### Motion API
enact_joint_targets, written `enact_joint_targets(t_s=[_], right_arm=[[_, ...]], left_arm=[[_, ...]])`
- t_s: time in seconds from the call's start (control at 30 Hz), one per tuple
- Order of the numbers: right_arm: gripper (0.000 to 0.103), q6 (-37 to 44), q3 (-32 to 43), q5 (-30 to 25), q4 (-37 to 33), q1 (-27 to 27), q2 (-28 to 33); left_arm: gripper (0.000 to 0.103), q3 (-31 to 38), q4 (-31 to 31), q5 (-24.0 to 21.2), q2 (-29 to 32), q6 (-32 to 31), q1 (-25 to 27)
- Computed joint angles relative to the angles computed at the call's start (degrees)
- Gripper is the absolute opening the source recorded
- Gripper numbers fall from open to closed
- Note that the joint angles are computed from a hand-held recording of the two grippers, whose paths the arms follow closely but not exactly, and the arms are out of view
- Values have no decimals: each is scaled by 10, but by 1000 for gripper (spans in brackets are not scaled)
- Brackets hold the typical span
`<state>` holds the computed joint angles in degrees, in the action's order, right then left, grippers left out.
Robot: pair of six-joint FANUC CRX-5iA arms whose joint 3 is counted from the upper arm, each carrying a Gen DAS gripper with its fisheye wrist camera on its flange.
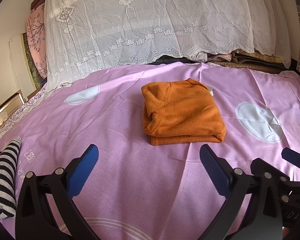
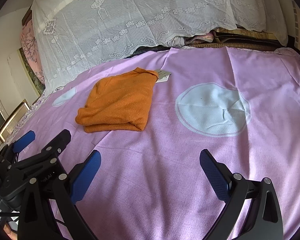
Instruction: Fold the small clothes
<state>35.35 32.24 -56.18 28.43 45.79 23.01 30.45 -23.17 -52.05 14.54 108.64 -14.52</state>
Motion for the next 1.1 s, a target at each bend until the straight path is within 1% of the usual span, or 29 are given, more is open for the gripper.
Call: enact_joint_targets(t_s=[0.1,0.33,0.5,1.1], right_arm=[[100,1,2,0,-9,-2,-1],[100,-2,-5,2,-2,0,-4],[100,12,9,-3,-10,-5,1],[100,13,10,-4,-11,-5,1]], left_arm=[[99,-3,0,4,0,-4,2],[99,-3,1,4,0,-5,2],[99,-4,2,4,-1,-7,3],[99,-7,2,4,-5,-7,5]])
